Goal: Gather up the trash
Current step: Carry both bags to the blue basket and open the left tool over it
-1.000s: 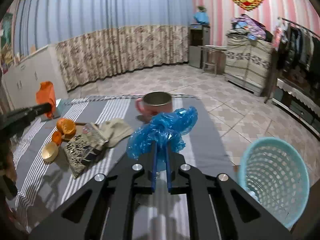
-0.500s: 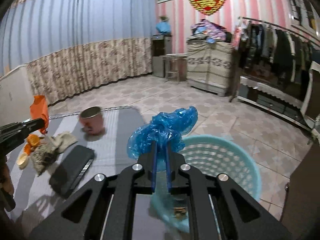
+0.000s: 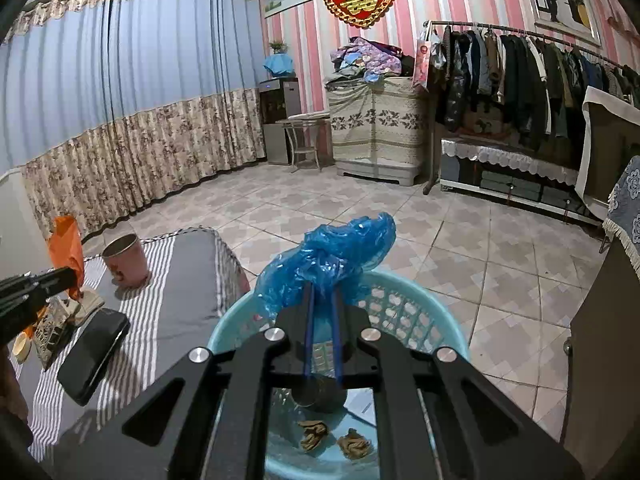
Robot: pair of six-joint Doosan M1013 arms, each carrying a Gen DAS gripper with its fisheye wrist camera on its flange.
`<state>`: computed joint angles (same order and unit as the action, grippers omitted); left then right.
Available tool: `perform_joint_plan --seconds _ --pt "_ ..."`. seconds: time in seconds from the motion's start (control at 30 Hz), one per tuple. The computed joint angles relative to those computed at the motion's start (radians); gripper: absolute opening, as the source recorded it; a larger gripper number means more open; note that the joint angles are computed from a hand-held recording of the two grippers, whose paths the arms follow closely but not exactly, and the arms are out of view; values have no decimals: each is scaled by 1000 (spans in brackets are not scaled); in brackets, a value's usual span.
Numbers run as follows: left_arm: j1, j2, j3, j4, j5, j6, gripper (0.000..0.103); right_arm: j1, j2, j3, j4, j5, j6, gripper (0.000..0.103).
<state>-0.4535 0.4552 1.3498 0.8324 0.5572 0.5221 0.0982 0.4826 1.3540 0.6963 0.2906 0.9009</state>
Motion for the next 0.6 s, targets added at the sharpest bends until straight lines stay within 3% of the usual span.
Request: perform_joint_plan --seconds 0.6 --pt "-24 66 -88 -75 -14 87 2 -18 14 -1 27 1 -23 8"
